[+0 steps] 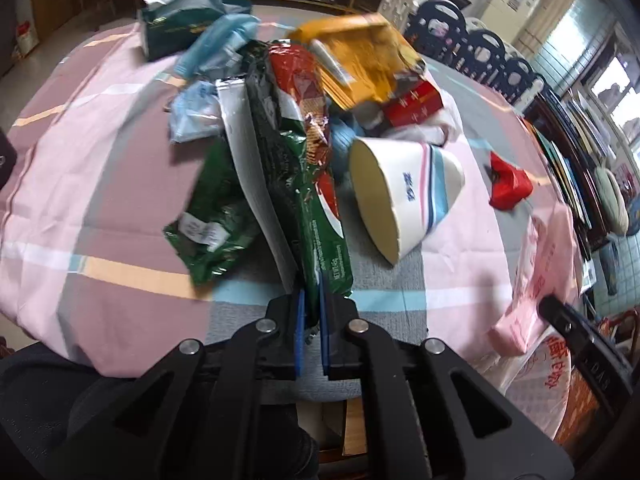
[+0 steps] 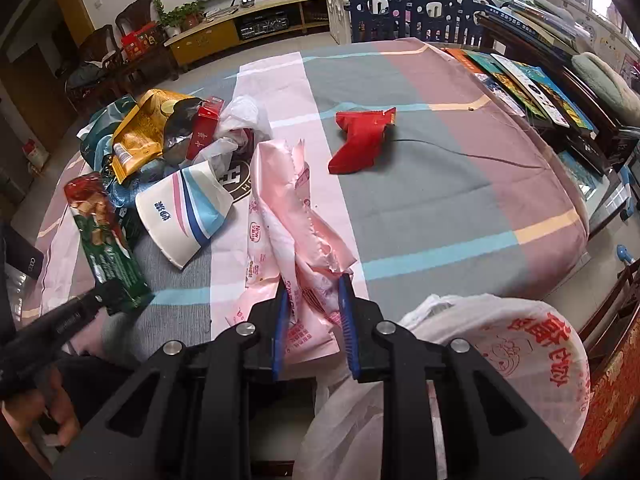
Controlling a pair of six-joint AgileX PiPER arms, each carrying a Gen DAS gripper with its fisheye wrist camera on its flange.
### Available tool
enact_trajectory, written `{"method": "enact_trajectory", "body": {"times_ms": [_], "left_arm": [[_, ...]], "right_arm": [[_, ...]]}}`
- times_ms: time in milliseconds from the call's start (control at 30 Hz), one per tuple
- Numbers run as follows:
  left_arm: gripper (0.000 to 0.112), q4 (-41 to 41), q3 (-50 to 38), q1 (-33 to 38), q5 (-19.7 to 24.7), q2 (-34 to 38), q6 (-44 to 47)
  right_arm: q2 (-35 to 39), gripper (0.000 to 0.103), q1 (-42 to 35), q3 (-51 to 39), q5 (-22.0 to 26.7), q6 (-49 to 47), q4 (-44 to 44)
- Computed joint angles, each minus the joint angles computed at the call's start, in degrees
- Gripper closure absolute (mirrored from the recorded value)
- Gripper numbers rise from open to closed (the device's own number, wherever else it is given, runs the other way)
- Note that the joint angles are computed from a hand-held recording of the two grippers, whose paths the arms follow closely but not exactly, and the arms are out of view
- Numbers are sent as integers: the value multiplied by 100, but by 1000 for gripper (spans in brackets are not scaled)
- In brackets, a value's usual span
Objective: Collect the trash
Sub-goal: 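Grasp the pink plastic bag with the right tool while the left grasps a green snack bag, then open the right tool over the white bin while the left holds the snack bag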
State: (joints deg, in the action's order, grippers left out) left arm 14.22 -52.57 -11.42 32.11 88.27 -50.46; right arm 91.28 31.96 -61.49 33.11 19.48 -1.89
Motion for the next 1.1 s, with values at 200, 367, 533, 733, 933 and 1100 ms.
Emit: {"method": "enact_trajectory", "body": {"times_ms": [200,367,533,733,933,1100], "left_arm": [[105,979,252,-214,364,-911,-1051],[105,1759,224,-551,1021,-1466,-1765],[105,2022,226,-730,1432,-1714,-1968],[105,2239,257,-1064,1769,-1999,-2175],[105,2774,11,-1795,2425,-2107,-2579],[105,3009,-230,-2298,2787,-2088,-2785]], "right_arm": [[287,78,-220,-452,90,-285,289],[54,78,-89,-342,21,-69,-19],[-274,78,39,-243,-22,40,-247],[-704,78,-67,-153,91,-230,-66],[-1354,78,-460,284,255,-323,-154],[-1659,78,-900,587,419,-413,-251]]}}
